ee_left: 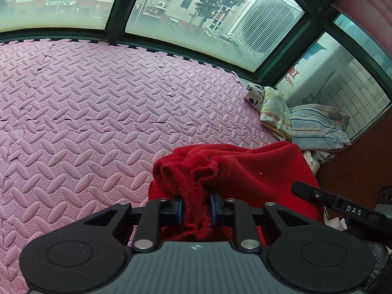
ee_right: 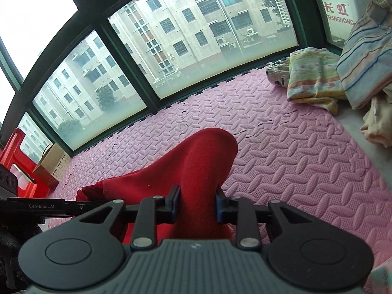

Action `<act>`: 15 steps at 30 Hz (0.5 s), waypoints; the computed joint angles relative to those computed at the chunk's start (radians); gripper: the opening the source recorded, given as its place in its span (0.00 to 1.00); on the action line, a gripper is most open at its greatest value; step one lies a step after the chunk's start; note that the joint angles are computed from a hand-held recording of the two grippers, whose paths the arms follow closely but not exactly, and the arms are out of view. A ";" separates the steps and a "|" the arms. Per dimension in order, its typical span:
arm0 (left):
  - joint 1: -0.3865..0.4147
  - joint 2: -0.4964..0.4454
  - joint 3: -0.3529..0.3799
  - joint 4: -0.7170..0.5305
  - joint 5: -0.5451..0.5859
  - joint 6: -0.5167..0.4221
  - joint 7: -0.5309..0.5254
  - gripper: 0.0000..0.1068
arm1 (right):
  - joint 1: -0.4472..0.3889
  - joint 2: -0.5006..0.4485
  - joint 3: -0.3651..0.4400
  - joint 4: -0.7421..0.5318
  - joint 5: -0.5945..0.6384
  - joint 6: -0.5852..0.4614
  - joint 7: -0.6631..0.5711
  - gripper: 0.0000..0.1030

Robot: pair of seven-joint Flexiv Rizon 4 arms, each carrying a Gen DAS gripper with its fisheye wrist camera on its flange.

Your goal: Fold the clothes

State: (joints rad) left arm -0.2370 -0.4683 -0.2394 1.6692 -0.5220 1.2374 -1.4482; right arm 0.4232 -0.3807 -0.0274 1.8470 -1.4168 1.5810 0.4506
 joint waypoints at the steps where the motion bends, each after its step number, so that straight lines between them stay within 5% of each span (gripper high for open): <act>1: -0.011 -0.017 0.009 -0.023 0.016 -0.009 -0.010 0.21 | -0.005 -0.001 -0.001 0.007 0.006 -0.003 -0.003 0.26; 8: -0.052 -0.069 0.063 -0.099 0.116 -0.067 -0.097 0.29 | 0.018 -0.002 0.012 0.062 0.191 -0.092 -0.168 0.37; 15: -0.064 -0.042 0.091 -0.110 0.201 0.002 -0.113 0.31 | 0.030 0.000 -0.006 -0.001 0.093 -0.107 -0.194 0.38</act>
